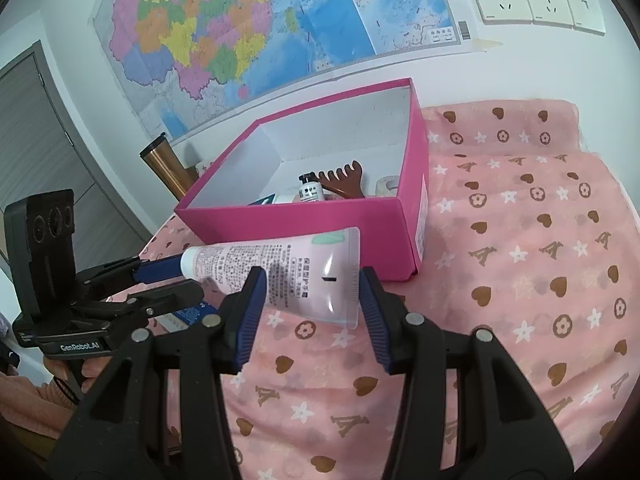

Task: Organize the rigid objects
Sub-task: 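Carry the lotion tube over the magenta box and lower it in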

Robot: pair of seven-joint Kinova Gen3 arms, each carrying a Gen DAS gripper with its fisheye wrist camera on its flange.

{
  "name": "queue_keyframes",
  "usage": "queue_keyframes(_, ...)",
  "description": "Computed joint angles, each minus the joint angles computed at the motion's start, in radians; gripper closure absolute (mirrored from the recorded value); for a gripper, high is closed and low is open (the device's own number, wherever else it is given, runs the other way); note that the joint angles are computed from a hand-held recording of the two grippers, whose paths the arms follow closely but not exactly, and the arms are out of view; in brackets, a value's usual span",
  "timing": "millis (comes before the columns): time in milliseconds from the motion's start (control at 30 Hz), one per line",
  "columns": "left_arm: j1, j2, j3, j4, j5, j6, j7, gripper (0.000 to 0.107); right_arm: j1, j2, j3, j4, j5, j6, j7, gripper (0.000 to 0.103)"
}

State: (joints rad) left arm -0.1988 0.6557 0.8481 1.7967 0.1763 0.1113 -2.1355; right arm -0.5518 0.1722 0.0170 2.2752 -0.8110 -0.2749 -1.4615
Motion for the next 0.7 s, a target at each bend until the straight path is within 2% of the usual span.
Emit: queue_keyframes(700,0.021,-0.002,-0.009,-0.032,-0.023,-0.008,0.016,0.054,0.012,-0.015,0.004,-0.019,-0.058,0.0,0.101,0.053)
